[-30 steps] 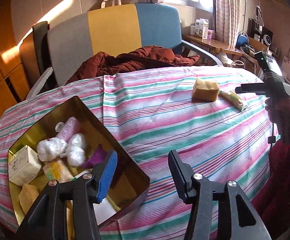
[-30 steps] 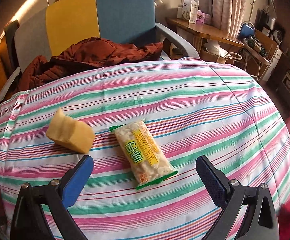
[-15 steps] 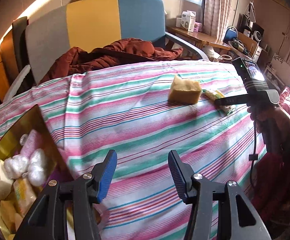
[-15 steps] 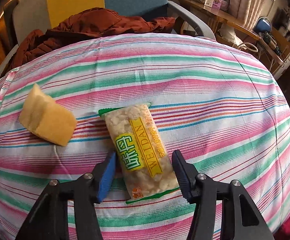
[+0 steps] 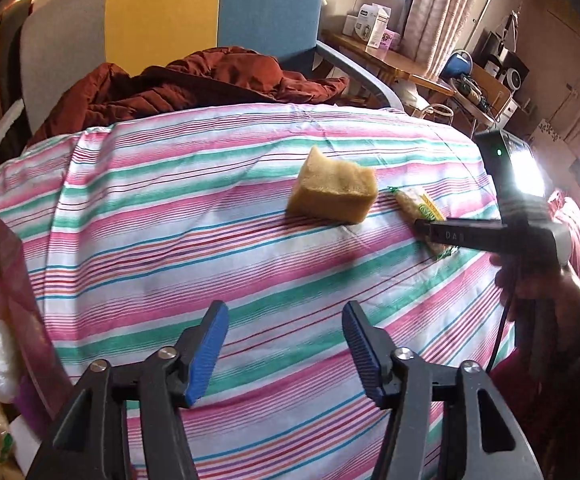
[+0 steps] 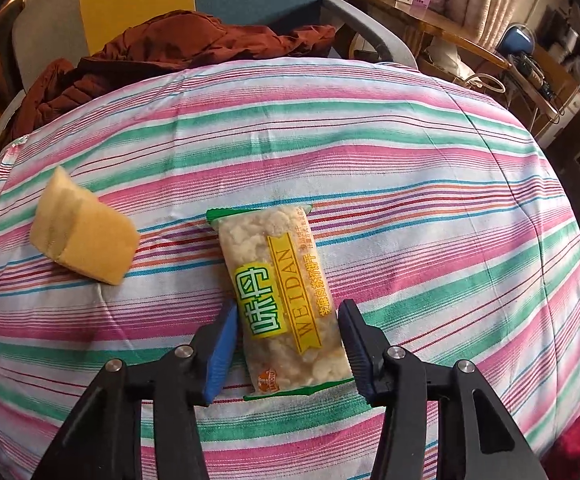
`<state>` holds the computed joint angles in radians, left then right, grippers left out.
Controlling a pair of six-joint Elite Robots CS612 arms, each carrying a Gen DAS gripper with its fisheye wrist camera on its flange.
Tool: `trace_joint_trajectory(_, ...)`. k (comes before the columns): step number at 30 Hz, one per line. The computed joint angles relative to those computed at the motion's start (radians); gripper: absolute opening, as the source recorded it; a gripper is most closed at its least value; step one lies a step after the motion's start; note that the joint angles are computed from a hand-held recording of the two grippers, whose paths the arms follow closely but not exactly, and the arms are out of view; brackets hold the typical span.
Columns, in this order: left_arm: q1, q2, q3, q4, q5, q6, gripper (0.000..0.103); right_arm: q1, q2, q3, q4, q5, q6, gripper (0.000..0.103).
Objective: Organize objects
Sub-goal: 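Grasp the yellow sponge with the left tool while the right tool grasps the WEIDAN biscuit pack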
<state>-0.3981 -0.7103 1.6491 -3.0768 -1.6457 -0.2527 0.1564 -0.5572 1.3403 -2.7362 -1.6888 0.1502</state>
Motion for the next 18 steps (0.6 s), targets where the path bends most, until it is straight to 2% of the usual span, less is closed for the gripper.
trace_joint_trajectory(2, -0.001, 0.012, -0.025, 0.015, -0.022, -0.015, 0.068, 0.000, -0.001, 0.000, 0.006, 0.002, 0.005, 0.052)
trace_joint_trajectory(5, -0.008, 0.033, -0.064, 0.029, -0.021, -0.020, 0.082, 0.000, -0.002, 0.000, 0.014, 0.007, 0.014, 0.053)
trace_joint_trajectory(10, -0.023, 0.066, -0.136, 0.060, 0.014, 0.034, 0.090, -0.002, -0.002, -0.005, 0.041, 0.008, 0.029, 0.067)
trace_joint_trajectory(12, -0.026, 0.082, -0.169, 0.085, 0.013, 0.044, 0.095, -0.002, -0.003, -0.003, 0.040, 0.009, 0.034, 0.067)
trace_joint_trajectory(13, -0.027, 0.091, -0.182, 0.080, 0.010, 0.048, 0.101, -0.004, -0.002, -0.005, 0.041, 0.009, 0.036, 0.067)
trace_joint_trajectory(18, -0.034, 0.134, -0.261, 0.121, 0.032, 0.069, 0.103, -0.011, 0.002, -0.011, 0.038, 0.017, 0.041, 0.071)
